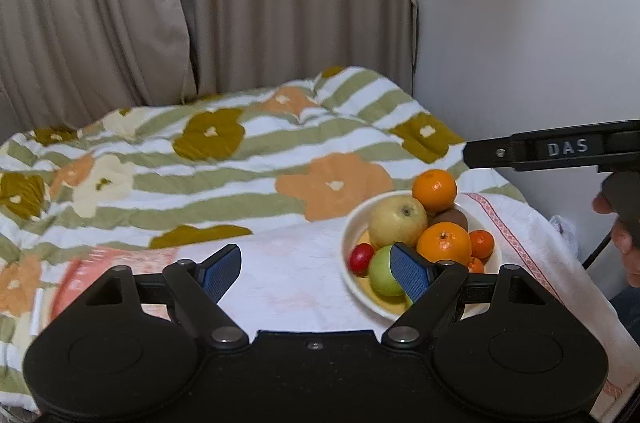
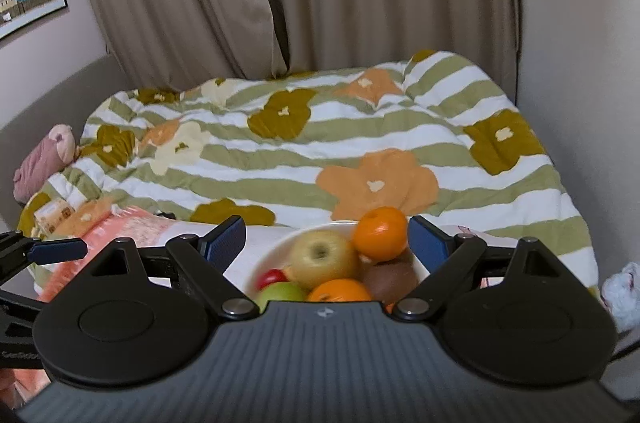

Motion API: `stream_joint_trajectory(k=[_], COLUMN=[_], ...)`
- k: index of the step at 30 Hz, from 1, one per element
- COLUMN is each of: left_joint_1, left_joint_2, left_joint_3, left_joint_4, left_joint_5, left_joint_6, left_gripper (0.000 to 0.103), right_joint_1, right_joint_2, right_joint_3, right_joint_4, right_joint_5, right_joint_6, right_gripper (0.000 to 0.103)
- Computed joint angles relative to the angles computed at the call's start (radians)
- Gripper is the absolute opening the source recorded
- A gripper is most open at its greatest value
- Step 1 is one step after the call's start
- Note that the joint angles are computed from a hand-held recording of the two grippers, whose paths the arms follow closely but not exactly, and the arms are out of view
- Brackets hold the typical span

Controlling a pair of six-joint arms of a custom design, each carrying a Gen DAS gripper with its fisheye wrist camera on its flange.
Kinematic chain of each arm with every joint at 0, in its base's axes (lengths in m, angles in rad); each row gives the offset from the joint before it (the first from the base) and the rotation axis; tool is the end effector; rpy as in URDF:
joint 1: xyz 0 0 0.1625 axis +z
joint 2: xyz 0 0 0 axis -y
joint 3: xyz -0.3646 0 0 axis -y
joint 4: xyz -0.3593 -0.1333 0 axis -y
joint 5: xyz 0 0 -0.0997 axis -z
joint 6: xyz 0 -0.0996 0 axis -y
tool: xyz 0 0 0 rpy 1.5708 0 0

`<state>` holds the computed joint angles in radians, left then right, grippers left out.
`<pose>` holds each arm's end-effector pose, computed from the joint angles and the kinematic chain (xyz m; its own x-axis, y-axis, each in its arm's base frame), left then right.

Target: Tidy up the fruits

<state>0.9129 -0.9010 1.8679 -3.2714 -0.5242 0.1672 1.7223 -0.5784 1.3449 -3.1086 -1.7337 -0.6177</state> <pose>-0.1551 -0.5598 0.1823 -0.6645 -0.0527 -0.7454 0.5727 0.6049 -0.5533 0.2221 -0.6784 0.1116 -0.7464 -0.4408 0.4985 -0.6630 0.5563 -0.5009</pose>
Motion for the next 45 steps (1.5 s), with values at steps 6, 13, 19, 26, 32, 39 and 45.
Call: stream_joint_trajectory(k=[6,13,19,26,32,39,45], left_joint_1=[-0.080,-0.196,-0.301,-0.398,-0.425,-0.435,-0.437], left_joint_2=[-0.194,-0.432,-0.659,-0.841,-0.872,-0.840,-0.825], left_joint_3=[0.210,0.441,0.567,0.603,0.555,0.539,0.539], left_joint_4=[-0.017,0.107,0.525,0.972,1.331,1.397,1.365], left_joint_5=[0.072,0.199,0.301,0.333,0.304,0.288,0.289], left_joint_6=[-0.038,-0.221,-0.560,-0.895,-1.189,-1.263,-1.246], left_gripper=[0.085,0.085,0.085,0.097,0.103,0.103,0.103], right_joint_1=[0.091,0.188,0.249,0.303,0.322,0.319,0.310], right_joint_2=[-0.112,-0.186,-0.234,-0.263,-0.284,-0.285,-0.292], right_joint_3=[0.244,0.475,0.614,0.700,0.742,0.773,0.776], right_joint_4=[-0.168,-0.366,-0.481,-0.571,-0.559,-0.608,-0.601], right_joint_5=[-0.073,-0.183,-0.257,-0.359,-0.428,-0.454,-0.460], right_joint_6=[0.055,0.051,0.075,0.074,0.095,0.074,0.083], right_gripper=[0.103,0.103,0.103,0.103,0.103,0.103,0.103])
